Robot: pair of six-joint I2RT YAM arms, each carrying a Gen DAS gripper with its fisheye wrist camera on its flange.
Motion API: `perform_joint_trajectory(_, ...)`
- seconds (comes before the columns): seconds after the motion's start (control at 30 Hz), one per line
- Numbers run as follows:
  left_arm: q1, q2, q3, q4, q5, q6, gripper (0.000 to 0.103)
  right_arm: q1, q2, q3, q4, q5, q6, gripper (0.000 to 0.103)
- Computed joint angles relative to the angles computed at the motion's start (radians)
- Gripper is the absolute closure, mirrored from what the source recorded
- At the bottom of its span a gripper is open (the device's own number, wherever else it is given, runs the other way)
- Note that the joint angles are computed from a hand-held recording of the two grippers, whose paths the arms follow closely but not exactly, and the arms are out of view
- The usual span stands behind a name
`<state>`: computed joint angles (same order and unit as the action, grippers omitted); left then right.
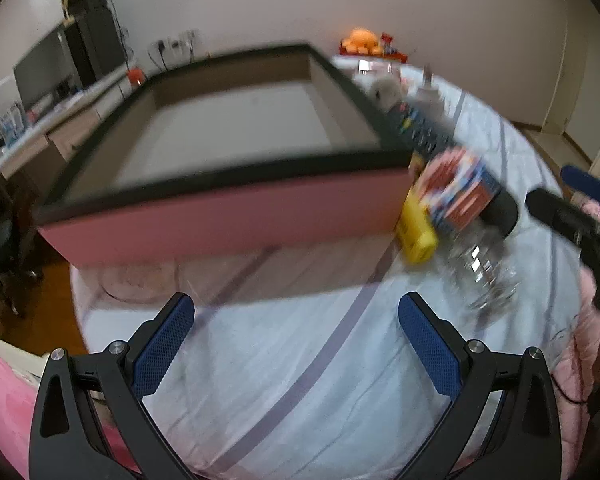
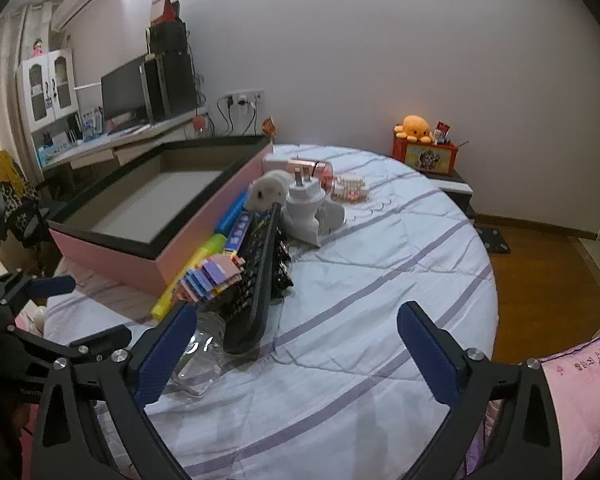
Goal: Organize rigid objects
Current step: 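Move both tools down toward the items beside the pink box, then grasp the black TV remote with the right tool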
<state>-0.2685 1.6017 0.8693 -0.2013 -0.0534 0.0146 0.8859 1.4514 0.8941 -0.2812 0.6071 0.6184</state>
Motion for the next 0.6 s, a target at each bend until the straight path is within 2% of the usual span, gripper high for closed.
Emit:
perform_joint_trajectory(0.1, 0.018, -0.001, -0.047, 0.085, 0.044, -0.024, 0.000, -0.026, 0.031, 0.022, -0.026, -0.006, -0.003, 0.011)
perform_joint_trajectory(0.2, 0.006, -0.019, -0.112, 0.185, 0.030, -0.014, 0.000, -0.082, 0.050, 0.028, -0.010, -0.099, -0.047, 0.022)
perform_joint_trajectory(0.27, 0.011, -0.031, -0.144, 0.232, 0.040, -0.005, 0.000, -0.123, 0.062, 0.032, 0.015, -0.189, -0.080, 0.024)
perform_joint_trajectory(0.33, 0.024, -0.046, -0.153, 0.228, 0.064, -0.001, 0.000, -0.150, 0.082, 0.050, 0.024, -0.247, -0.116, 0.025)
perform_joint_trajectory(0.43, 0.020, -0.060, -0.144, 0.190, 0.066, -0.002, 0.000, -0.180, 0.121, 0.089, 0.017, -0.330, -0.163, 0.035)
perform_joint_trajectory(0.5, 0.033, -0.063, -0.121, 0.152, 0.094, 0.006, 0.000, -0.199, 0.145, 0.108, 0.024, -0.390, -0.186, 0.052)
perform_joint_trajectory(0.57, 0.031, -0.067, -0.106, 0.122, 0.103, 0.012, 0.000, -0.199, 0.156, 0.124, 0.026, -0.421, -0.206, 0.063)
perform_joint_trajectory(0.6, 0.030, -0.072, -0.101, 0.113, 0.120, 0.019, 0.000, -0.195, 0.158, 0.129, 0.017, -0.415, -0.213, 0.065)
